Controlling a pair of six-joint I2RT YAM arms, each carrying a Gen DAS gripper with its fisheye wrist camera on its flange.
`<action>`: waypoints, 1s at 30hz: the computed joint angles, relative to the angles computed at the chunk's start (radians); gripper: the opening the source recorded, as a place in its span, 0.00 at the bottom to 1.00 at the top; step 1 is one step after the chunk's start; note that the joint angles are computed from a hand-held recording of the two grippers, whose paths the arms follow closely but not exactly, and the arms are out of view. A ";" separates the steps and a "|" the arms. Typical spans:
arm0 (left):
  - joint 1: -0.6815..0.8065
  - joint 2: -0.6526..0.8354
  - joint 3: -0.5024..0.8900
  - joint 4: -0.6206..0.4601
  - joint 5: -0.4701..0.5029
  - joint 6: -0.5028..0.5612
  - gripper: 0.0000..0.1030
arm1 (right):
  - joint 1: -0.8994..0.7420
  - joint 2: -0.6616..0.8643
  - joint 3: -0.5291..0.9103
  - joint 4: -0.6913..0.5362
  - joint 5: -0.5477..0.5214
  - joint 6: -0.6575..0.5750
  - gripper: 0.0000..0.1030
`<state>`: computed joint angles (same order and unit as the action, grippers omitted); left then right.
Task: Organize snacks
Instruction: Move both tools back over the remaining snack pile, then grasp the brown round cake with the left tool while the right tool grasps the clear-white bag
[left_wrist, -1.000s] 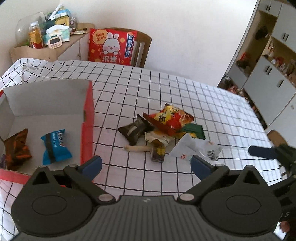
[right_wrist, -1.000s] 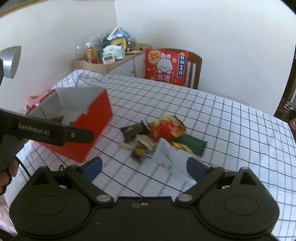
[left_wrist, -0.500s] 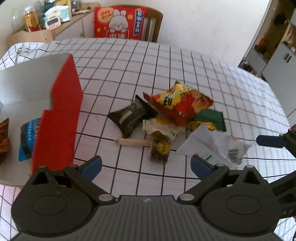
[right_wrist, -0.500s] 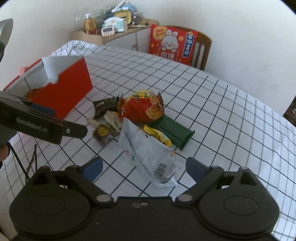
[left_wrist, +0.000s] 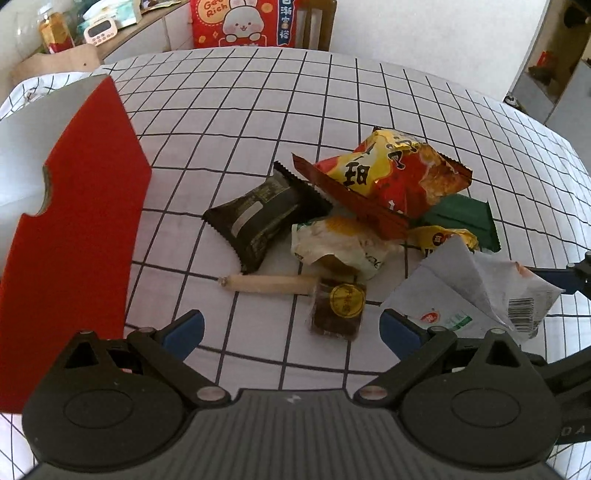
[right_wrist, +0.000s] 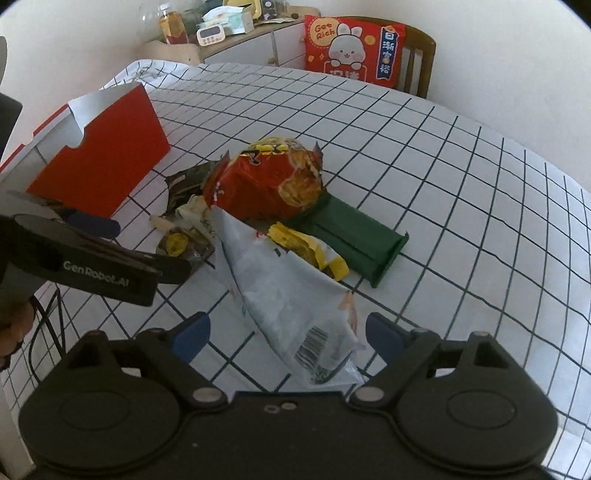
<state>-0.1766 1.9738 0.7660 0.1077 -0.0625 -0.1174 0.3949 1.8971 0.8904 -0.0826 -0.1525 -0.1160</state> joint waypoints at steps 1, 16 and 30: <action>-0.001 0.006 0.004 0.003 -0.002 0.001 0.98 | -0.001 0.011 0.007 0.001 0.000 0.000 0.83; -0.008 0.018 0.000 0.037 0.014 -0.006 0.49 | 0.018 0.021 0.001 0.018 0.059 0.010 0.63; 0.050 -0.044 -0.048 0.022 0.091 -0.011 0.29 | 0.056 -0.083 -0.085 0.033 0.108 0.133 0.58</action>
<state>-0.1262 1.9302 0.7180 0.1297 0.0283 -0.1281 0.4507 1.8146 0.8054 -0.0496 -0.0447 0.0169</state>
